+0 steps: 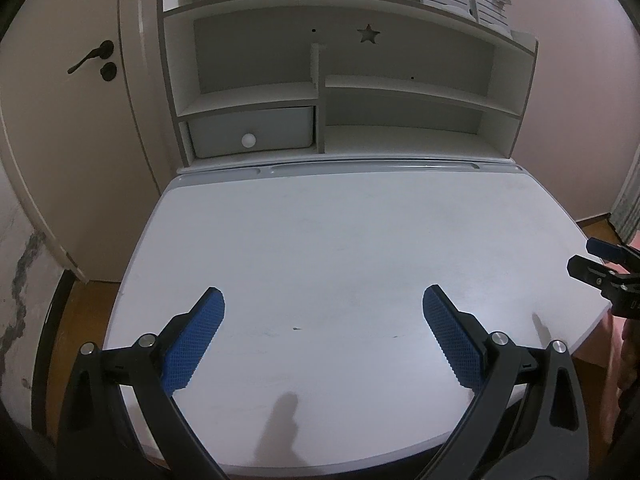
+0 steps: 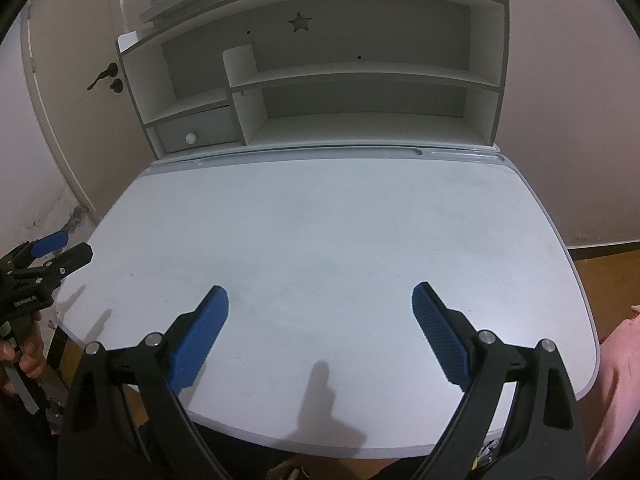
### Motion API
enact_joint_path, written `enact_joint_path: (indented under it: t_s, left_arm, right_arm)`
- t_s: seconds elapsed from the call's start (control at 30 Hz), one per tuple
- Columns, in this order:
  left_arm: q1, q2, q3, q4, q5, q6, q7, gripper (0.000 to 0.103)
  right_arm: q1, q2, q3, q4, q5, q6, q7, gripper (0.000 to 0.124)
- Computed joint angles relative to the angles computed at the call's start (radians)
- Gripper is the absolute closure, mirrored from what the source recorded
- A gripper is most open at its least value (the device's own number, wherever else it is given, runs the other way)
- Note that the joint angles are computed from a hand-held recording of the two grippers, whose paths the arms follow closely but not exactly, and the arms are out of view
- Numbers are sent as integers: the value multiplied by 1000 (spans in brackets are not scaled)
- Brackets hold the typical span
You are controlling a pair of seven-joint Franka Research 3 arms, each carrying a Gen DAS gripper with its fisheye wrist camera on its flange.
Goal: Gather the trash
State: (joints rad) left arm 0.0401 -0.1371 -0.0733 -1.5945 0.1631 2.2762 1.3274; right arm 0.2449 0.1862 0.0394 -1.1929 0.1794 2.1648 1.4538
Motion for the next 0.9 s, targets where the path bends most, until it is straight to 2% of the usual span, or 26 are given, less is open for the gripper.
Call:
enact_joint_path:
  t_s: [0.9]
  left_arm:
    - [-9, -9, -6, -16, 3, -9, -9, 7]
  right_arm:
    - [-8, -23, -5, -37, -11, 16, 16, 34]
